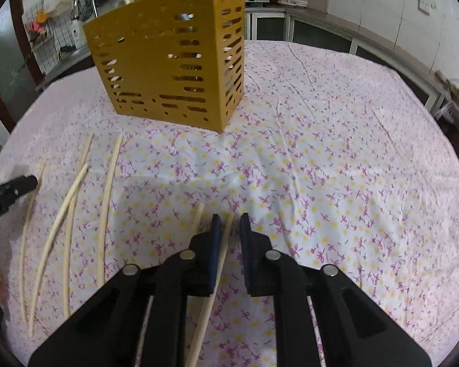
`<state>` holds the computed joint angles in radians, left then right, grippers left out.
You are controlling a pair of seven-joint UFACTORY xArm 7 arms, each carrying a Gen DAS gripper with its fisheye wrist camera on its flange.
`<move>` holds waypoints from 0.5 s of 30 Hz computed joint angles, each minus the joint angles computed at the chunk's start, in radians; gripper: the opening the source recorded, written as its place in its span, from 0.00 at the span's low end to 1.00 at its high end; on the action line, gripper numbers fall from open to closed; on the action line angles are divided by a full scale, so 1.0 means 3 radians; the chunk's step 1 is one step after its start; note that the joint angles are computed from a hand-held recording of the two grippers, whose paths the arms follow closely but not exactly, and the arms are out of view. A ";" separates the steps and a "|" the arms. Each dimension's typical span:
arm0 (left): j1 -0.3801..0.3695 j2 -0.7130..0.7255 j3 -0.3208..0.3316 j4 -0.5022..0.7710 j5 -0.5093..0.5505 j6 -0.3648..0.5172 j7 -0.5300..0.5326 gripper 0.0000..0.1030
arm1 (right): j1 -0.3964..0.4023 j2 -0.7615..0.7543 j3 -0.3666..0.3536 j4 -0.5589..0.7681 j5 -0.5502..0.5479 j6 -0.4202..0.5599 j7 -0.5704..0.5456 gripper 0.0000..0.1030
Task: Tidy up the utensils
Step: 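Grasp a wooden chopstick with the right tool while the left tool grasps another chopstick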
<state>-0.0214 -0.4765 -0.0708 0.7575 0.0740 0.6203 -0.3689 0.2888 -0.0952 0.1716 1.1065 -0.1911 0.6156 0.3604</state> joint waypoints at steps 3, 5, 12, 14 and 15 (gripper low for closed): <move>0.0007 0.0100 -0.0028 0.0073 0.0029 0.0010 -0.0025 0.45 | 0.0009 0.0021 0.0049 0.0028 -0.0235 0.0051 0.0122 0.13; 0.0031 0.0189 -0.0062 0.0131 0.0106 0.0046 -0.0060 0.45 | 0.0028 0.0028 0.0048 0.0046 -0.0226 0.0077 0.0113 0.11; 0.0107 0.0352 -0.0202 0.0265 0.0570 0.0105 -0.0383 0.30 | 0.0040 0.0026 0.0010 0.0056 -0.0123 0.0071 0.0038 0.10; 0.0091 0.0327 -0.0170 0.0246 0.0585 0.0089 -0.0400 0.09 | 0.0035 0.0030 0.0004 0.0061 -0.0087 0.0065 0.0020 0.10; 0.0065 0.0300 -0.0128 0.0226 0.0532 0.0086 -0.0372 0.06 | 0.0030 0.0031 -0.0004 0.0067 -0.0066 0.0069 -0.0011 0.09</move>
